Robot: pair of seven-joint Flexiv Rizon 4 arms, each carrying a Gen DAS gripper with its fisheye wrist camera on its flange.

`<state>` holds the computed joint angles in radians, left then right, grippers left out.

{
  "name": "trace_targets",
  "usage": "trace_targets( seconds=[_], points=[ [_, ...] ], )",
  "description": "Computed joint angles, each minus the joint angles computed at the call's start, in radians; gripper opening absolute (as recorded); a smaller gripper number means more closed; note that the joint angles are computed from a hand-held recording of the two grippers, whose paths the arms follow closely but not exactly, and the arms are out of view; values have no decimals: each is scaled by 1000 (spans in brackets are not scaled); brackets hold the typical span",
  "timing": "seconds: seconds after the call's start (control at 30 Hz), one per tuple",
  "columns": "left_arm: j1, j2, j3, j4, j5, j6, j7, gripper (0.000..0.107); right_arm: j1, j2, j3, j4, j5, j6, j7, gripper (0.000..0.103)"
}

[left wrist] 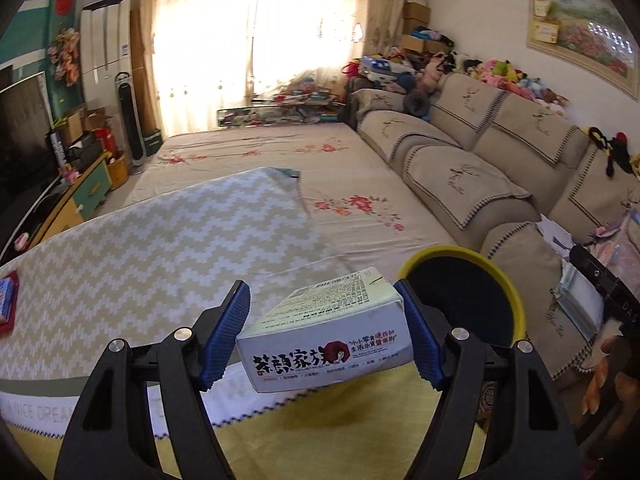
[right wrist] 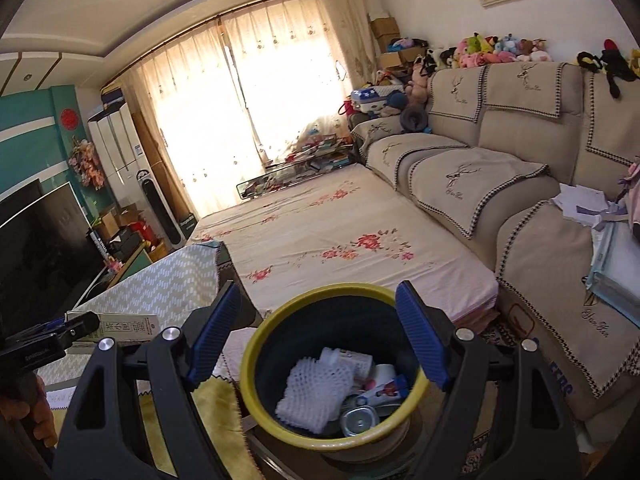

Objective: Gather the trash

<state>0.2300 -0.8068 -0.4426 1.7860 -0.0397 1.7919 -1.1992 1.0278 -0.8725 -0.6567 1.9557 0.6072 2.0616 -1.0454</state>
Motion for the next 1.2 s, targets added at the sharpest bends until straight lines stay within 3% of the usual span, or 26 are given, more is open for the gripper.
trace_targets(
  seconds=[0.13,0.43,0.5,0.57,0.6,0.67,0.77,0.87,0.97,1.1,1.2],
  points=[
    [-89,-18,1,-53,2,-38,31,73,8,23,-11,62,50,45,-13,75],
    [-336,-113,116,-260,-97,-177,94,74,-74,64,72,76,113,78,-85,75],
    [-389,-170,161,-349,-121,-208,113,85,-90,67,90,68,113,73,-95,75],
    [-415,-191,204,-385,-110,-226,49,88,-94,67,100,58,116,73,-106,75],
    [-397,-192,176,-369,-159,-219,88,88,-84,66,96,55,124,68,-114,75],
    [-320,-170,96,-300,-157,-173,113,88,-86,68,105,49,119,66,-124,75],
    [-210,-106,26,-144,-109,-11,112,90,-111,82,152,38,86,72,-139,75],
    [-123,-25,14,12,-36,149,39,98,-115,91,185,24,47,66,-168,75],
    [-62,65,45,153,4,254,-51,98,-104,97,206,11,14,49,-199,75],
    [23,155,88,304,61,322,-162,98,-39,102,187,8,-8,17,-232,79],
    [9,204,190,408,64,413,-219,98,36,103,144,18,-6,7,-249,87]
  ],
)
